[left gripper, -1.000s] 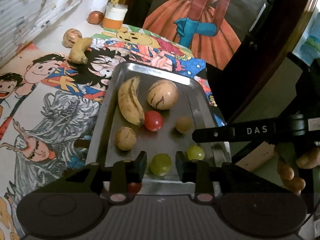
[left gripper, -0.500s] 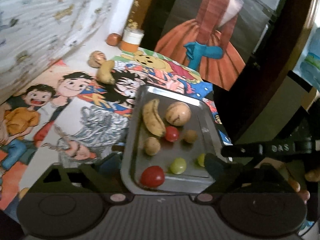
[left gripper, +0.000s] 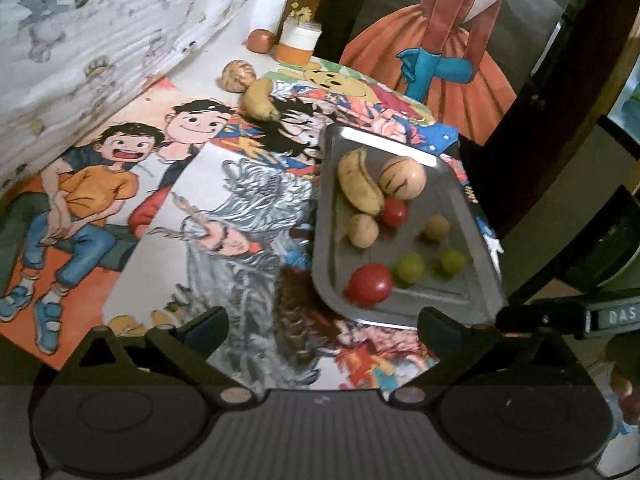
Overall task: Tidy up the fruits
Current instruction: 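Move both tools back toward the fruits beside the wall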
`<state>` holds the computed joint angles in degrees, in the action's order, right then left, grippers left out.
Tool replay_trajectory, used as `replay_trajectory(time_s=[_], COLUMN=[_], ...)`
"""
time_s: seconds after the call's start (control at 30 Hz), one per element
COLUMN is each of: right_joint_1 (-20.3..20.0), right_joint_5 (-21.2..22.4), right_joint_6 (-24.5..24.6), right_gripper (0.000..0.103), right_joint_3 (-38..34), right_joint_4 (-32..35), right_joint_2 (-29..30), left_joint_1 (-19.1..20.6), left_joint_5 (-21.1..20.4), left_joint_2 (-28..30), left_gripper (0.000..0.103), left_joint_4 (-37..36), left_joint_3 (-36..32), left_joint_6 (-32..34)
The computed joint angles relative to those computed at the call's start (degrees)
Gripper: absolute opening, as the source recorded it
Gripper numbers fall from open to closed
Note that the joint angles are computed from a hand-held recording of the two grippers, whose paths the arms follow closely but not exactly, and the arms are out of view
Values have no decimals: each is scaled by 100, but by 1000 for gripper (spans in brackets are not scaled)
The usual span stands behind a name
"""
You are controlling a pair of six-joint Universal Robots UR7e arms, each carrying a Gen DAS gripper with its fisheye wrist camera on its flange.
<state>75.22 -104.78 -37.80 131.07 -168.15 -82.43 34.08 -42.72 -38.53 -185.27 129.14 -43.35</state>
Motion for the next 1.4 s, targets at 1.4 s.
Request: replay_trajectory(time_s=[1.4], right_joint_1=[1007], right_joint_5=[-336], right_joint_6=[-571], right_gripper=[102], right_joint_3=[-2451], right_joint_4=[1257], right_joint_2=[1871], left_joint_1=[1019], left_joint_5=[1415], left_joint_2=[-379], left_gripper=[103], left_joint_4=[1892], left_joint_3=[-1382], left_joint_6=[-109])
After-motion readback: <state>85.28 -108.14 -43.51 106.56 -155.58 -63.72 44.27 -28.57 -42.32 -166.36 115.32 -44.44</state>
